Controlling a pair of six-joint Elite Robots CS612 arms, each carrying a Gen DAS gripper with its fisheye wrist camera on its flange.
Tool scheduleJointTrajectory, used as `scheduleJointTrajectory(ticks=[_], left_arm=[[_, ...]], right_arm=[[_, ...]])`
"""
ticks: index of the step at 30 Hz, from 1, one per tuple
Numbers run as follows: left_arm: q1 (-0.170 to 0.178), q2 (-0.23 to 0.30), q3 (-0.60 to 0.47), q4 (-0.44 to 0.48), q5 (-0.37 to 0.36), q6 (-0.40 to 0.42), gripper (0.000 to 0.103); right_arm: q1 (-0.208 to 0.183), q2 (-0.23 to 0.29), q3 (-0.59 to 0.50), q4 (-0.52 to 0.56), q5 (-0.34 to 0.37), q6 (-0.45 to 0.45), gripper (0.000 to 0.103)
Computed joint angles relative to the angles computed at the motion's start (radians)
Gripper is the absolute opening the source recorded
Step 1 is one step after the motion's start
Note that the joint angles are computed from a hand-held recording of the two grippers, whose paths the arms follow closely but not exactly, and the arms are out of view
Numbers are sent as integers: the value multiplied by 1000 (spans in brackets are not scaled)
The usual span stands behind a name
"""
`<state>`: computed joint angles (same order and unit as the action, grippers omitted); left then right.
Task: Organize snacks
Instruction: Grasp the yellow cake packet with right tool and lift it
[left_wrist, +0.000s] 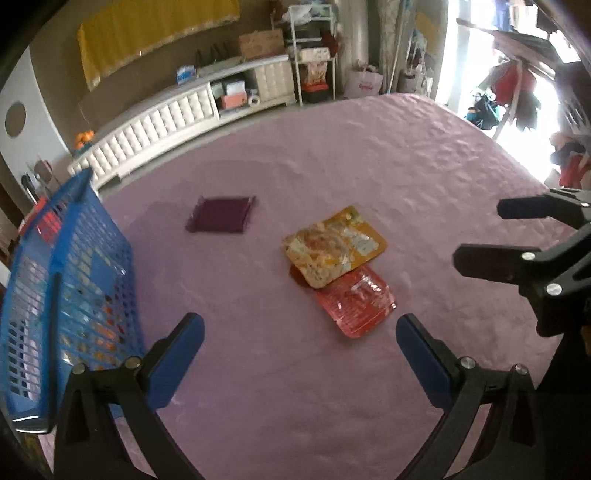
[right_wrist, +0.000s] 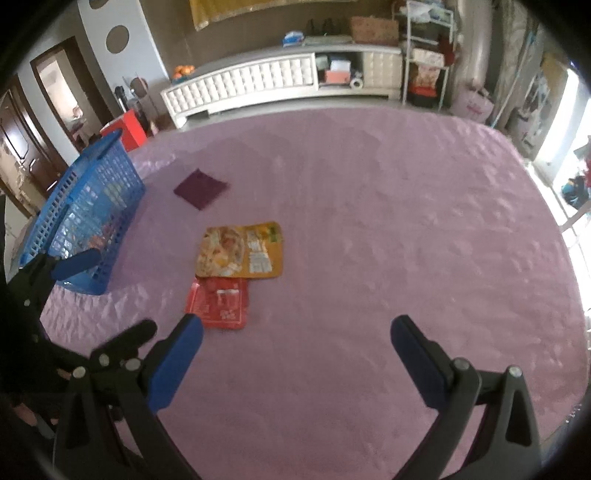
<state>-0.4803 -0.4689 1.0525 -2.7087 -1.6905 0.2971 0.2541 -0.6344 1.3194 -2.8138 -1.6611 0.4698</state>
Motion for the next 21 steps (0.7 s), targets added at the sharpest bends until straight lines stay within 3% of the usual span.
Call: scheduleJointTrajectory(ticks=[2,7,14,19,21], left_arm=[[4,16,-34,58,4,-31,103],[24,60,-118,152,-35,-72,103],[28,73,-144,211,-29,-56,103],[19,78,-145,219,19,-30,103],[18,82,-152,232,15,-34,103]], right_arm=[[-7,18,-35,19,42,-87,103],[0,73,-131,36,24,-333,103],[-18,145,-257,126,187,-626,103],[-34,176,-319,247,296,-732,103],[-30,191,-343,279,257,-768,103]])
